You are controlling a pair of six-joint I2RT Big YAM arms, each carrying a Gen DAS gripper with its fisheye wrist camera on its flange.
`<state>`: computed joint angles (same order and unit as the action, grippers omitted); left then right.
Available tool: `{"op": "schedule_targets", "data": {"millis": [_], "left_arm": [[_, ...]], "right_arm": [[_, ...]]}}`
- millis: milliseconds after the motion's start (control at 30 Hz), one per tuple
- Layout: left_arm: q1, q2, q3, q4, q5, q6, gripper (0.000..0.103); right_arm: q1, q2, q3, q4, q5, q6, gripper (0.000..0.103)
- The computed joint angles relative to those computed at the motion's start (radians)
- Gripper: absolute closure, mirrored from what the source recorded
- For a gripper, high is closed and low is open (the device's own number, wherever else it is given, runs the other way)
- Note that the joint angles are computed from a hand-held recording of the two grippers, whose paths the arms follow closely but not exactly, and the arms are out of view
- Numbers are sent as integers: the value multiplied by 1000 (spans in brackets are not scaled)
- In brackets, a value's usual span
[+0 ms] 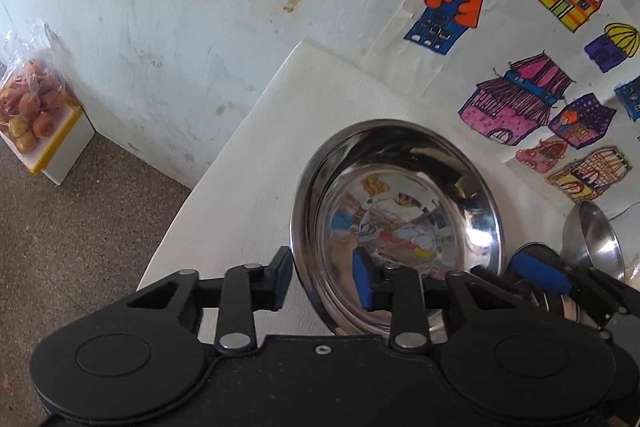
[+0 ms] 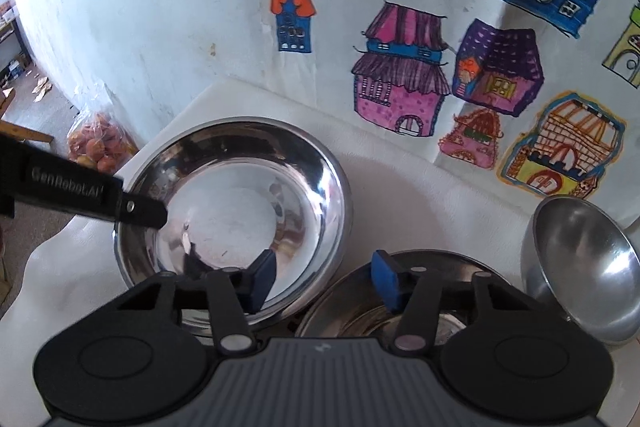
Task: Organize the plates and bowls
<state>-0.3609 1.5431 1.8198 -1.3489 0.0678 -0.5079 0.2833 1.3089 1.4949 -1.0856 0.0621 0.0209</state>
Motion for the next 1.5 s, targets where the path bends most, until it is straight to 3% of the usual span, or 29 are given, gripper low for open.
{"op": "schedule_targets", "data": {"millis": [100, 467, 567, 600, 700, 1000, 1500], "left_arm": [[1, 1, -3, -5, 2, -2, 75], [-1, 4, -2, -22, -49, -6, 76], [-5, 2, -10, -11, -37, -6, 91], [-9, 2, -10, -10, -43, -9, 90], [-17, -5, -17, -5, -62, -19, 91], [-54, -70, -11, -33, -122, -53, 90], [-202, -255, -104, -170, -212, -200, 89]], "right_arm": [[-9, 1, 5, -3, 1, -3, 58], [-18, 32, 25, 23, -1, -76, 58], [-19, 47, 31, 16, -15, -85, 72], [-21, 51, 33, 12, -26, -84, 79], [-21, 47, 24, 19, -33, -73, 85], [-26, -32, -1, 36, -69, -56, 86], [-54, -267, -84, -96, -216, -94, 85]]}}
